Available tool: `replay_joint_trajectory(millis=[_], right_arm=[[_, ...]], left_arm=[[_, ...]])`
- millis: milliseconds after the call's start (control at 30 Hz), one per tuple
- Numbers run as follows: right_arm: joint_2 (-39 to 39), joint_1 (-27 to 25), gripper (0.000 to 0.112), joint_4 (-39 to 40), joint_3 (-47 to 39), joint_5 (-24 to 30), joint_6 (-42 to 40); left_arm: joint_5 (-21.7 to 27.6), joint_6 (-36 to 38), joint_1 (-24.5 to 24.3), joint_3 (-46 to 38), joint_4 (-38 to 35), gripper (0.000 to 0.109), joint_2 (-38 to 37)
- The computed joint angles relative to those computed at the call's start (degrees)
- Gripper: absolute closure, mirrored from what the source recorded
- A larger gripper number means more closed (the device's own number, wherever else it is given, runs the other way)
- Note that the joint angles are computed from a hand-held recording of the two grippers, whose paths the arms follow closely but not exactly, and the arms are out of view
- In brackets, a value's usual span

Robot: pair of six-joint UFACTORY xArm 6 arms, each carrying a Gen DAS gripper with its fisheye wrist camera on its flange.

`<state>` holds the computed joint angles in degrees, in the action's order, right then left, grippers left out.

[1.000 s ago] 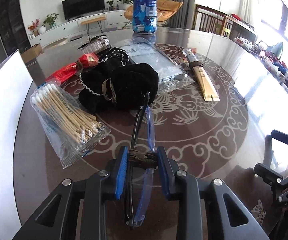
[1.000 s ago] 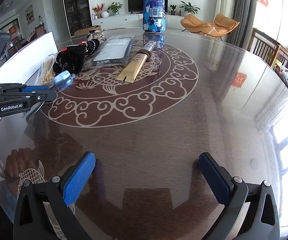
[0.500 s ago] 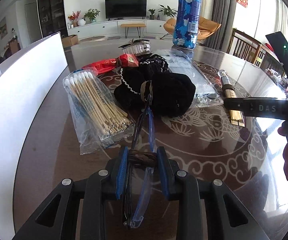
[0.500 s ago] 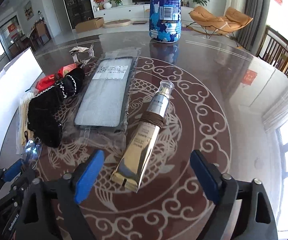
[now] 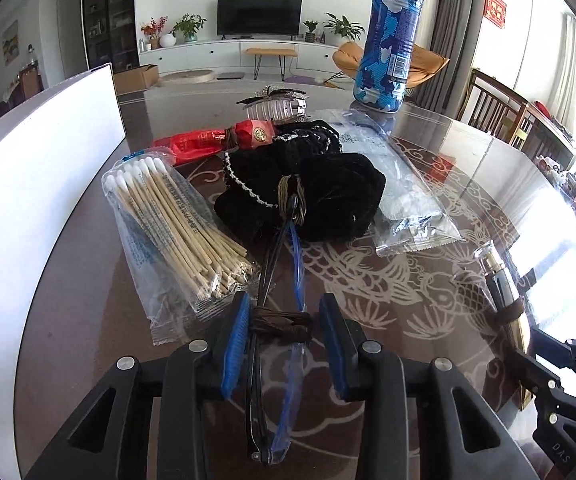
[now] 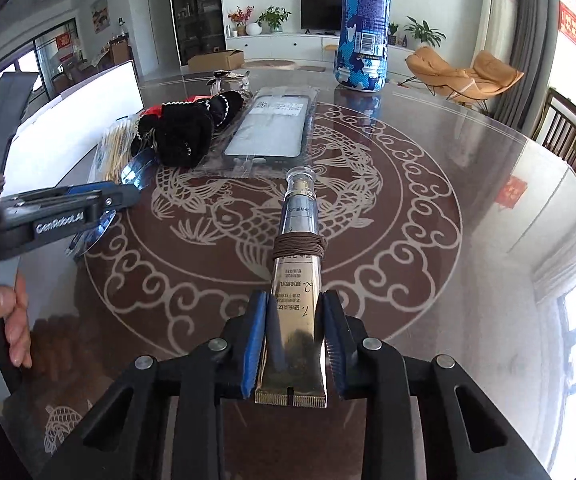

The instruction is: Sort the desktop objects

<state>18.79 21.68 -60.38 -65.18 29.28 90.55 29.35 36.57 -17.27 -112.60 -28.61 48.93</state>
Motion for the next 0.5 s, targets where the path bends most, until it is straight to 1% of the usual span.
replay_joint_trajectory(millis=[67,100,133,167,200,233,267,333,400,467,500], right_arm=[[0.48,0.01,0.070,0.52,-0.49,-0.02,-0.08],[0.88,-0.13,0.050,1.58,-0.95,0.16,-0.81],[1.25,-0.47,0.033,2.97,-1.13,-0.18,-1.93],[1.45,-1.02,0.030,3.53,-1.25,-0.75,-2.50],[1.56,-1.10,0.029,3.60,-1.38,-0.77,-2.75],[1.71,-1.27,0.028,3.78,-1.54,-0.93,-3.16],[1.75,-1.32,0.028,3.86,-1.53,-1.13,-3.29],[2.15,-1.51,0.021,4.76,-1.96,-1.34,-4.59],[2.27,-1.69,0.018,5.33,-2.00,-1.44,-5.00],[2.29,-1.69,0.016,5.57,-1.97,-1.38,-5.12],[2.46,-1.68,0.013,6.19,-2.13,-1.18,-5.63]], left_arm=[[-0.62,-0.27,-0.48,0.47,1.88,0.065,-0.19],[-0.48,0.42,-0.72,0.77,2.20,0.053,-0.38],[-0.79,-0.19,-1.02,1.48,3.88,0.033,-0.71],[-1.25,-2.75,-1.31,2.00,7.51,0.024,-0.80],[-2.35,-3.70,-1.46,2.68,8.74,0.021,-1.11],[-2.13,-3.97,-1.42,2.58,8.88,0.020,-1.06],[-1.33,-4.34,-1.24,1.91,8.54,0.019,-0.72],[-0.03,-5.59,-0.93,0.34,8.95,0.011,0.16],[1.19,-6.09,-0.98,-0.58,10.01,0.006,0.62],[1.17,-5.68,-0.98,-0.45,9.65,0.006,0.56],[1.00,-5.56,-0.99,-0.22,9.52,0.006,0.46]])
